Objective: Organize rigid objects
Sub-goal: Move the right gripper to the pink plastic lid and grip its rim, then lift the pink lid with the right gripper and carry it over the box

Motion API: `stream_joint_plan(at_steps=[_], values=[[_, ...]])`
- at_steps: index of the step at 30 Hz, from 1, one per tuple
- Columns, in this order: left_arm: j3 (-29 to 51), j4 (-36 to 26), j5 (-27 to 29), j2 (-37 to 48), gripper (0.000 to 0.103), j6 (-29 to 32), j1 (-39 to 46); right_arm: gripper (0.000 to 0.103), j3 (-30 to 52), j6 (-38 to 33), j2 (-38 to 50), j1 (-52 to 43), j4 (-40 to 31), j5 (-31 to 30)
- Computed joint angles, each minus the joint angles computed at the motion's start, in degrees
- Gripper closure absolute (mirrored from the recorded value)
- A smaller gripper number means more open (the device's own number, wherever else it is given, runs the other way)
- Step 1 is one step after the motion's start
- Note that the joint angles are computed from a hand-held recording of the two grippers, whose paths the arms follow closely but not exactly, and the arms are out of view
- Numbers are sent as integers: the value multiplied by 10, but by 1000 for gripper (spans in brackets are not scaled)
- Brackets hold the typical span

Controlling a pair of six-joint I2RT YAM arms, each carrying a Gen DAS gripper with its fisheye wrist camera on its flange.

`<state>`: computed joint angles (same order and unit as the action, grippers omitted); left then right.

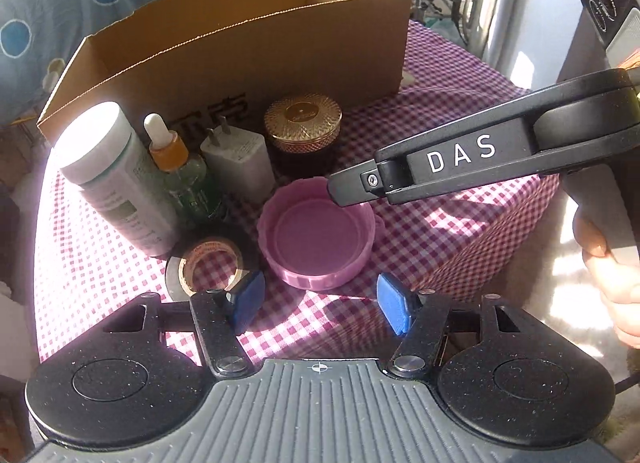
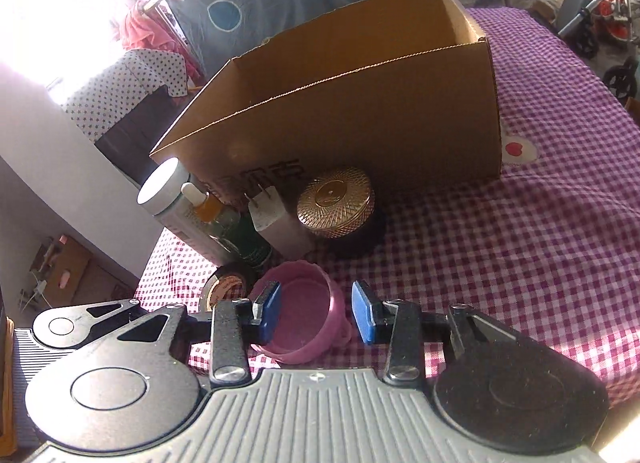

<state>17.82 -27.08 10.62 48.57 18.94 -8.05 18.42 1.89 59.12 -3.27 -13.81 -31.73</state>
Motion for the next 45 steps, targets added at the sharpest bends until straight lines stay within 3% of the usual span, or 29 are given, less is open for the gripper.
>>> stream_joint_plan(at_steps=[6, 11, 18, 27, 35, 45], values=[[-12, 48, -22, 33, 46, -45, -52, 83, 7, -6, 51, 18, 26, 22], [-14, 50, -4, 25, 46, -42, -68, 85, 9, -40, 36, -19, -10, 20], [-21, 63, -52, 25, 42, -45, -117, 85, 2, -72, 65, -82, -15, -21], [-25, 104, -97, 52, 44, -83, -154, 84, -2, -65, 64, -84, -2, -29], [-20, 80, -123, 6, 44, -104, -185, 84, -10, -63, -1, -104, -56, -39], [-10, -13, -142, -129, 44, -121, -203, 84, 17, -74, -143, -131, -181, -58]])
